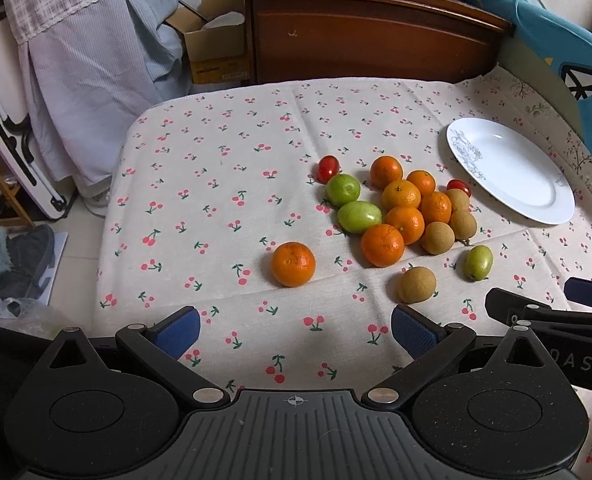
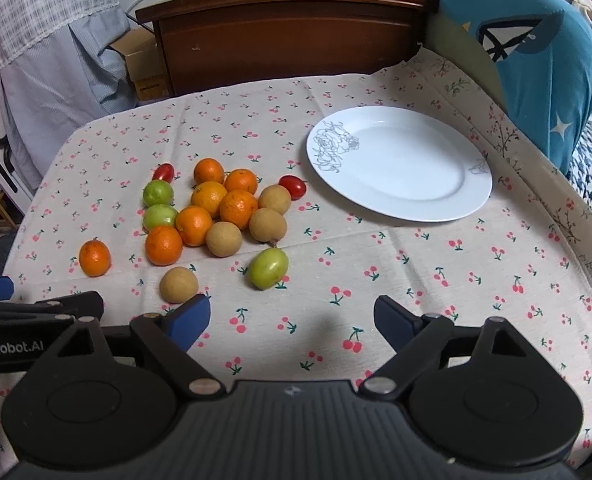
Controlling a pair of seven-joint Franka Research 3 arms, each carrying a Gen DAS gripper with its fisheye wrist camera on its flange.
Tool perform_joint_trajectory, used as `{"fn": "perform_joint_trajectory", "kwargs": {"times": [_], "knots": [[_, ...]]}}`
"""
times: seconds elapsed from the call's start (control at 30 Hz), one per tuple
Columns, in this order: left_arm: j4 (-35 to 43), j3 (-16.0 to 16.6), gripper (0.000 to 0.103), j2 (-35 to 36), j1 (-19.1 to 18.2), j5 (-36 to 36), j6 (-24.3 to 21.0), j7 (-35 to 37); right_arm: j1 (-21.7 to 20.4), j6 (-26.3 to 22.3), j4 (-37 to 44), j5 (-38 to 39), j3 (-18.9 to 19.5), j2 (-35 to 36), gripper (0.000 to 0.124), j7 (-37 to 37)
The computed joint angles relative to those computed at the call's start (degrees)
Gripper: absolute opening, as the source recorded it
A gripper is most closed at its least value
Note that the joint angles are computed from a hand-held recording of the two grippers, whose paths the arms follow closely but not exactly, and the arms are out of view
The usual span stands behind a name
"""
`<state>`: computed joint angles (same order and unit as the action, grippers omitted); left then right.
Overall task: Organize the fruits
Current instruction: 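Grasp a mandarin orange with the left tool while the right tool grasps a green fruit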
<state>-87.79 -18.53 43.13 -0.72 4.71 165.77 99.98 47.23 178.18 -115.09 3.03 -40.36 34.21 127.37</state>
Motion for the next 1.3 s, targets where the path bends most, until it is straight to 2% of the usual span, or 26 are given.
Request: {"fn": "perform_joint_trajectory", "kwargs": {"times": [0.23,0.43,0.63,0.67,0.83,0.9,1.13,1.3], "knots": [[0.1,-1.7,0.101,0.4,1.7,-1.1,0.1,1.1,-1.2,1.7,-1.5,1.6,1.5,-1.3,0.087,-1.5],[1.7,-1.7,0.101,1.1,2.6,-1.8,-1.0,2.3,-3.1,3.2,-3.3,4.3,4.0,-3.2,0.086,-4.0],[5.9,1.1,0.100,2.9,0.9,-0.5,-1.6,2.1,-3.6,5.0,-4.3,8.1,4.8,-3.8,0.085,-6.5],[6.9,0.4,0.100,3.6,1.4,-0.7,-2.0,2.9,-3.9,5.0,-4.2,8.8,5.2,-3.8,0.084,-6.9],[10.0,-1.1,0.100,6.0,1.9,-1.9,-3.3,5.4,-5.3,5.8,-3.7,11.8,6.8,-3.4,0.078,-8.6],[10.9,-0.8,0.097,6.8,1.3,-2.0,-4.0,5.8,-5.9,6.4,-3.3,13.0,7.4,-2.8,0.073,-9.2],[13.4,-1.7,0.089,8.9,1.5,-3.9,-4.8,7.3,-15.1,10.8,-2.8,17.1,17.5,-3.7,0.059,-14.1],[15.7,-1.9,0.079,10.6,1.1,-4.9,-6.2,8.1,-21.1,13.4,-0.4,18.7,24.1,-2.1,0.052,-17.9]]}}
